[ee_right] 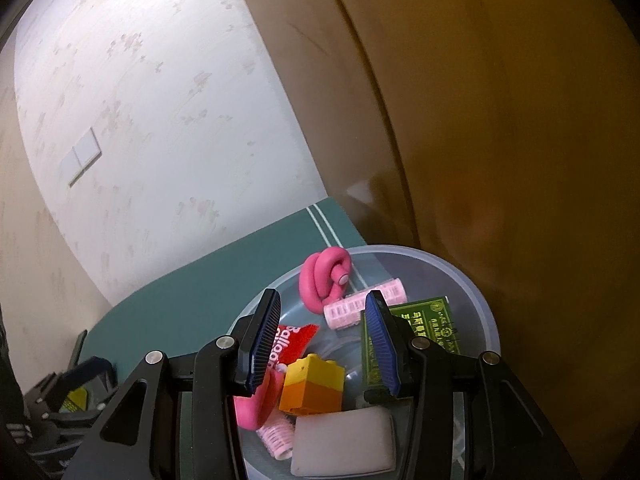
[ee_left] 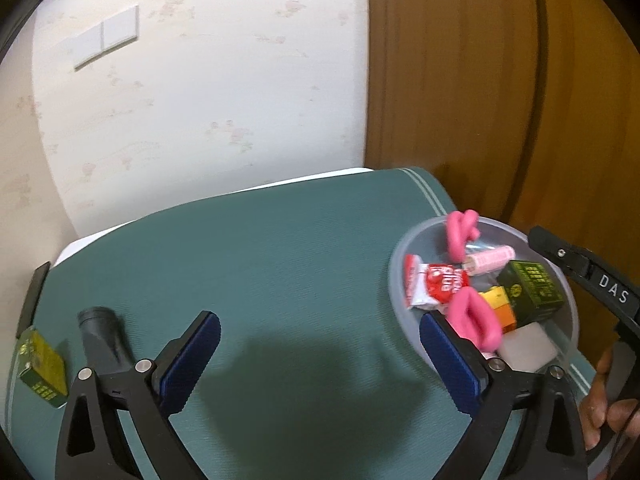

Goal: Organize objects
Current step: 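Move both grippers back toward the green box and black nozzle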

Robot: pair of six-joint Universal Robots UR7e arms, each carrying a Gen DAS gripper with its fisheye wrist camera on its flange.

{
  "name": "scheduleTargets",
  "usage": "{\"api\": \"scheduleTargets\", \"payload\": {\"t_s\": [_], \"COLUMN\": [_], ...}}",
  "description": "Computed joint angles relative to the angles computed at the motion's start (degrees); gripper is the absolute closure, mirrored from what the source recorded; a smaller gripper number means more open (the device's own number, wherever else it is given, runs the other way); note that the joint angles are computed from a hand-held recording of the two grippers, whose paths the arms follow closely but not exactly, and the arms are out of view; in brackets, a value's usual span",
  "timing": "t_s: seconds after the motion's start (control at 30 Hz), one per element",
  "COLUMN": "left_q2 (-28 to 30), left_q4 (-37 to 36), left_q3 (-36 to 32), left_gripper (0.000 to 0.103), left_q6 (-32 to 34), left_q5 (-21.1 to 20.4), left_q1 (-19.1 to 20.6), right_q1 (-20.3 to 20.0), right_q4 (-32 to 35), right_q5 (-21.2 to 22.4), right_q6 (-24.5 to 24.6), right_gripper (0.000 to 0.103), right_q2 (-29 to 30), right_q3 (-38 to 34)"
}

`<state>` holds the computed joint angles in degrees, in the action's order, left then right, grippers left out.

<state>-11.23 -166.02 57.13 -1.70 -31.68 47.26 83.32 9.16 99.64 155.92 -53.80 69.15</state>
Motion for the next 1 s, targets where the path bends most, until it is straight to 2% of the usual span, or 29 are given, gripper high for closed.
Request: {"api": "scheduleTargets", "payload": {"t_s": [0.3, 1.0], "left_q2": [-1.6, -7.6], "left_q4": [-1.3, -1.7], "left_q3": [3.4, 12.8], "left_gripper": [0.001, 0.001], "left_q6": [-1.8, -8.6], "left_q5": [4.0, 8.1], "left_q1": [-0.1, 0.6], "right_q1": [0.4, 1.5], "right_q4": [0.0, -2.5], "right_q5": [0.5, 2.9], "right_q6": [-1.5, -7.1], "right_gripper": [0.057, 0.056], "right_q2": [0.6, 1.7], "right_q3": [0.1, 1.5]}}
